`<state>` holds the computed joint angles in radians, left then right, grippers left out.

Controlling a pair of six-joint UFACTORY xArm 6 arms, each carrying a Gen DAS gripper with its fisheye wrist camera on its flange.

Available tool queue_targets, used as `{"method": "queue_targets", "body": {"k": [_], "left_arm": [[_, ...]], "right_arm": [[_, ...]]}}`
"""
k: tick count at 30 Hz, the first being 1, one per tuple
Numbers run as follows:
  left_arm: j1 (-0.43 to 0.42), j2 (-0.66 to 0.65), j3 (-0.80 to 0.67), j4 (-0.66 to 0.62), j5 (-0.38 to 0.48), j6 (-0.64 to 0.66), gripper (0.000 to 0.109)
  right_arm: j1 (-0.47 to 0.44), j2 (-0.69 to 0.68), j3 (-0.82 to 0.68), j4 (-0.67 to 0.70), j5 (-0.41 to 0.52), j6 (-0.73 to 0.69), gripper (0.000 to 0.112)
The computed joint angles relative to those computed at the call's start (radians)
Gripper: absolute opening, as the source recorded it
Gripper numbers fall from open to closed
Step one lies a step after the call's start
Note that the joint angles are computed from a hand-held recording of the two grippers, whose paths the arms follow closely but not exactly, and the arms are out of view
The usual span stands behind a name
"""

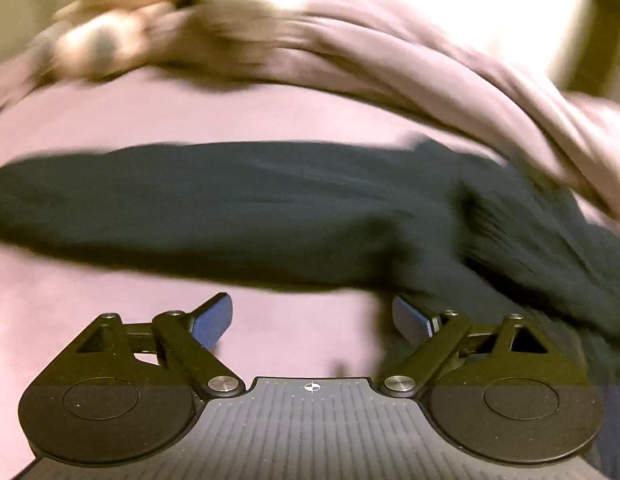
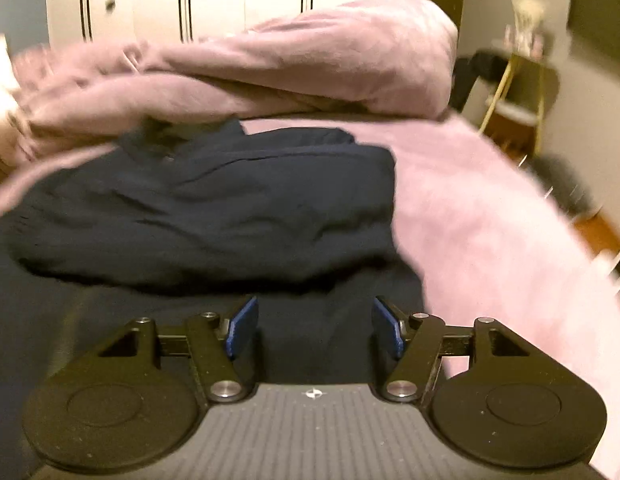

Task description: Fold large clothes

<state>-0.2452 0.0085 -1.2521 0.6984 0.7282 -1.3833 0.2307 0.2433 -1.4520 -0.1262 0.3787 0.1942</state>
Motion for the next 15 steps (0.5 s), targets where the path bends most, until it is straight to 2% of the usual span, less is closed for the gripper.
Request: {"method": "queue_targets", "body": {"k": [3,5,6,9,11,14,15], "left_arm": [[0.093,-0.133,0.15,0.002,0.033,-0.151,0.086],[0.173,-0.201,0.238,-0.005,0.002,-0.238,0.08],[0.207,-0.224,0.273,-0.008,-0.033,-0.279,0.08],[0.344,-0.29,0.417,-0.004,-0.248,-0.488,0.077],[0.419,-0.3,0.482,0.013,-0.381,-0.626,0.07],[0.494,-0.292,0.512,0.177,-0.489,-0.879,0.064],[0.508,-0.285,0.511,0.204,-0.503,-0.914,0.056]], "right_arm": [[-0.004,-0.098,0.129,0.176,-0.04,-0.063,0.064],[-0.003,-0.142,0.184,0.265,-0.059,-0.077,0.064],[-0.001,-0.159,0.207,0.3,-0.068,-0.09,0.064],[0.004,-0.194,0.245,0.38,-0.067,-0.112,0.064],[0.005,-0.197,0.247,0.419,-0.051,-0.118,0.064],[0.002,-0.184,0.231,0.401,-0.015,-0.077,0.064],[0.002,-0.178,0.225,0.39,-0.008,-0.063,0.064]]}}
